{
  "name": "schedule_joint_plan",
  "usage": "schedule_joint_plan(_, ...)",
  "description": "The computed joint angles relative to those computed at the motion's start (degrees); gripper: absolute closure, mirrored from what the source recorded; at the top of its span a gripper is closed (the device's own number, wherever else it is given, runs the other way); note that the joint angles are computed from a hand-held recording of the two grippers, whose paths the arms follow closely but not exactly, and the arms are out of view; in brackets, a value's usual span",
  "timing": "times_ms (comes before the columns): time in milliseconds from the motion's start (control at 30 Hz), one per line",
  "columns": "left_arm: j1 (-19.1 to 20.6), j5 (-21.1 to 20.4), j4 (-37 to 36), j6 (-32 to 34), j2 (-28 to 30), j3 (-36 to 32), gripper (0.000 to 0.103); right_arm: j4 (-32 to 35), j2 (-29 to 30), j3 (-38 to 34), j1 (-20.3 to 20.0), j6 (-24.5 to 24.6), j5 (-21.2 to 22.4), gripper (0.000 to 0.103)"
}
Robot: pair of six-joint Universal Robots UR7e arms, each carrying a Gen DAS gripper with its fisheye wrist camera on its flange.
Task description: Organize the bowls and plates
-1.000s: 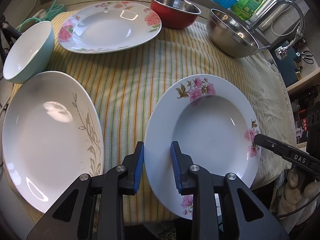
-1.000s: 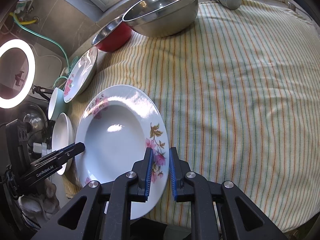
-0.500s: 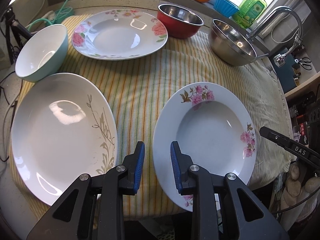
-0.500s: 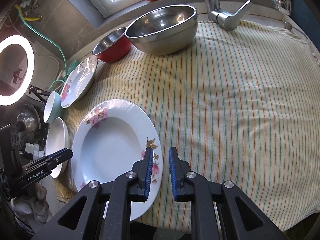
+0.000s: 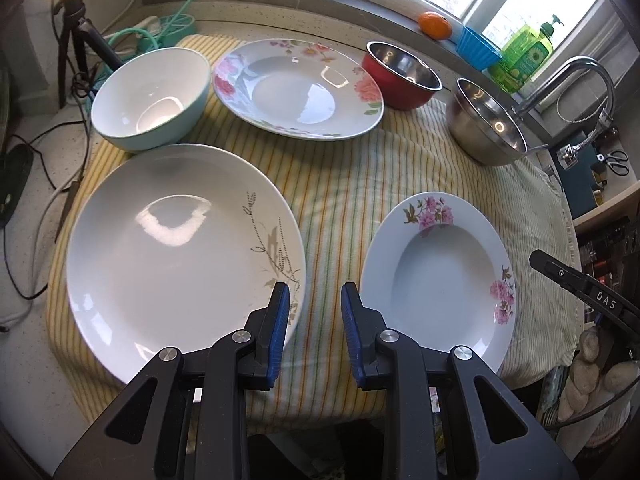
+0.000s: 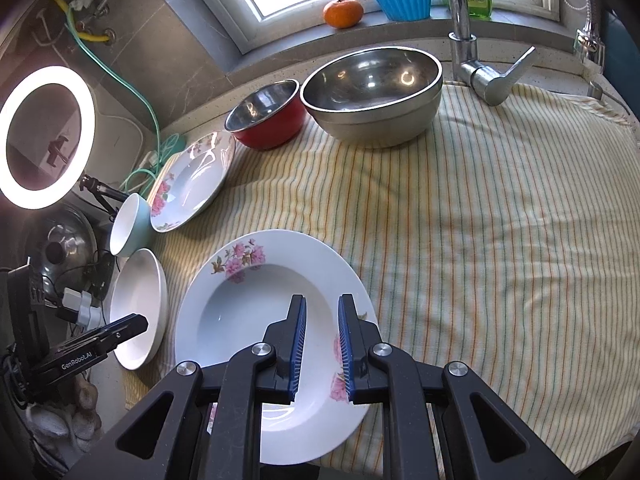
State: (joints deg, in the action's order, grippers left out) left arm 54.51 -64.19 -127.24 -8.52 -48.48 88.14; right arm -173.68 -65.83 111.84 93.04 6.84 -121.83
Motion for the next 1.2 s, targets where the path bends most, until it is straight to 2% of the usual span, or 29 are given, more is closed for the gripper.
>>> schedule_joint_plan(100,0.4,0.9,-0.5,-1.0,-1.0,0.5,0.078,-1.6,0.9,-0.6,0.6,-1.4,0.8,0.088)
schedule_joint_plan(233,1.2,2.1,-1.5,-2.4,-2.5,1.2,0.078,-0.1,2.6,-2.8,1.9,-3.8,0.4,0.073)
schedule_joint_plan(433,2.1,3.8,-1.9,-3.9,-4.1,1.7,0.078,4.0,5.0,-6.4,3.3,-4.5,0.4,0.073)
schedule_joint_plan(733,4.0,6.3,-2.7,-6.4,-5.3,1.5,0.078,8.3,8.4,-10.9,4.2,-5.1,3.7,0.073)
schedule_joint_plan(967,5.8,8.2,-2.4,-8.3,-6.4,1.6,0.078,12.2,13.4,-16.6,5.1,-7.6,5.2,0.073)
schedule_joint_plan(1200,7.6,9.4,-0.4,-9.5,-6.7,0.9,0.078,16.5,18.8,-22.7,5.3,-7.4,6.2,0.073)
